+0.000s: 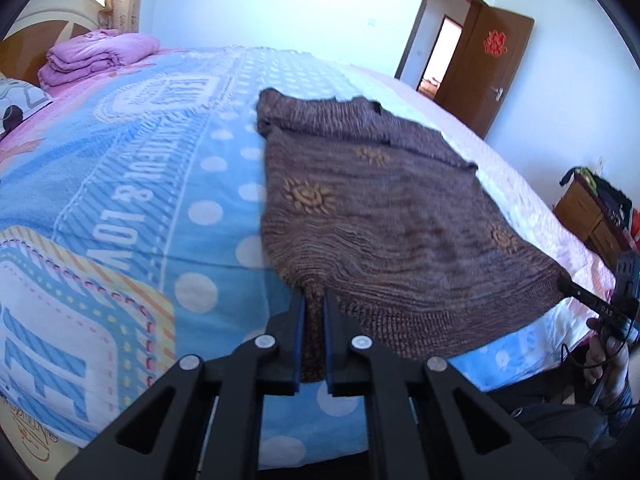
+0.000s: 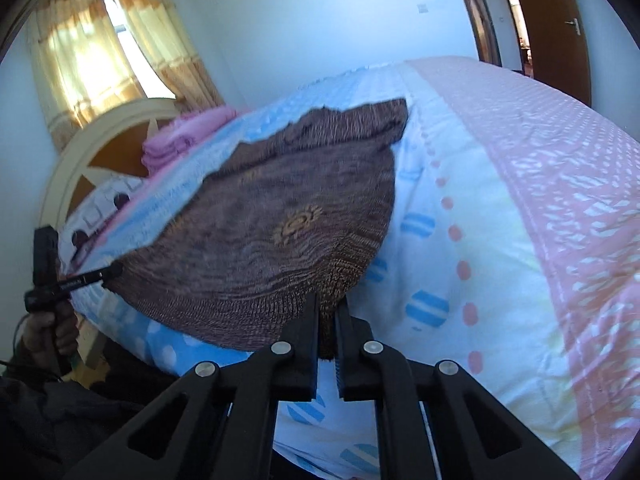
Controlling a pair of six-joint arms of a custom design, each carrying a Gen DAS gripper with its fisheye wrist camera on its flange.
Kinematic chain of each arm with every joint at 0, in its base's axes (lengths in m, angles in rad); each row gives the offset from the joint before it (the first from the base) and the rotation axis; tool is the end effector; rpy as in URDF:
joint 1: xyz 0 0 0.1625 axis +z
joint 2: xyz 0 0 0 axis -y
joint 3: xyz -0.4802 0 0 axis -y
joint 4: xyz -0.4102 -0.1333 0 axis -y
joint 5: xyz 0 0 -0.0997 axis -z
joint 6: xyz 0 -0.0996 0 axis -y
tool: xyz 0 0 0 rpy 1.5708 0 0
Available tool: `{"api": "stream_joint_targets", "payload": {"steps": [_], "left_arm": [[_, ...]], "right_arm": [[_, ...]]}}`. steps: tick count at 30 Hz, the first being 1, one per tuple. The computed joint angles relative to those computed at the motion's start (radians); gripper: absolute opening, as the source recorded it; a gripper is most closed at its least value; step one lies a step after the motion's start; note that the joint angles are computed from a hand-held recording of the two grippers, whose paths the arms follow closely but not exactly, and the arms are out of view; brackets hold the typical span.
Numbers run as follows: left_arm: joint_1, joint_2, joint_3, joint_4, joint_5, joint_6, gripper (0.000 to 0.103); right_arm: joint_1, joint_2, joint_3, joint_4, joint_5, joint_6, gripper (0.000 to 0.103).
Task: Fold small clothes
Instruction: 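Grasp the sweater hem with the left tool while the right tool grasps it too, then lift the hem with both tools and fold it toward the collar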
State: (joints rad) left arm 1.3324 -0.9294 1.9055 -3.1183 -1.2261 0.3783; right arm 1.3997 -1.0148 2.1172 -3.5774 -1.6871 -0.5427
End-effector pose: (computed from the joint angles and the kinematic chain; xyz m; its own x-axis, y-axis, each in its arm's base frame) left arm 0.0083 -0.6727 0.1826 -0.8166 0.3434 -0.4639 0.5383 0.7431 -0.3976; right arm 0.0215 -0.5903 0.2215 -0.8792 -0.0929 0.4673 -0.4073 0.6555 -0.6360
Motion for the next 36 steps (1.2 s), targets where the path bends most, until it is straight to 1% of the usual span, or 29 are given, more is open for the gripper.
{"api": "stream_joint_targets", "payload": {"steps": [2, 7, 14, 17, 20, 23, 31, 36], "left_arm": [[-0.001, -0.003, 0.001, -0.007, -0.003, 0.003, 0.008], [0.0, 0.0, -0.01, 0.007, -0.021, -0.002, 0.008], [-0.011, -0.01, -0.02, -0.009, -0.045, 0.009, 0.008], [-0.013, -0.004, -0.037, -0.016, -0.044, 0.017, 0.008], [-0.022, 0.01, -0.06, -0.036, -0.016, 0.032, 0.008], [-0.041, 0.029, -0.086, -0.042, 0.042, 0.05, 0.008], [-0.063, 0.062, -0.185, -0.027, 0.031, 0.08, 0.008], [-0.062, 0.097, -0.269, -0.005, 0.017, 0.069, 0.008]], "right_arm": [[-0.002, -0.003, 0.005, -0.021, 0.015, 0.003, 0.005], [0.0, -0.011, -0.001, 0.016, 0.041, 0.028, 0.005], [0.034, -0.017, -0.02, -0.022, 0.055, 0.013, 0.005], [0.049, -0.016, -0.041, -0.034, 0.051, 0.005, 0.005], [0.069, -0.006, -0.071, -0.042, 0.046, -0.003, 0.005], [0.083, 0.004, -0.102, -0.038, 0.044, -0.007, 0.005], [0.11, 0.035, -0.199, -0.01, 0.03, -0.003, 0.005], [0.123, 0.057, -0.275, 0.018, 0.022, 0.01, 0.005]]}}
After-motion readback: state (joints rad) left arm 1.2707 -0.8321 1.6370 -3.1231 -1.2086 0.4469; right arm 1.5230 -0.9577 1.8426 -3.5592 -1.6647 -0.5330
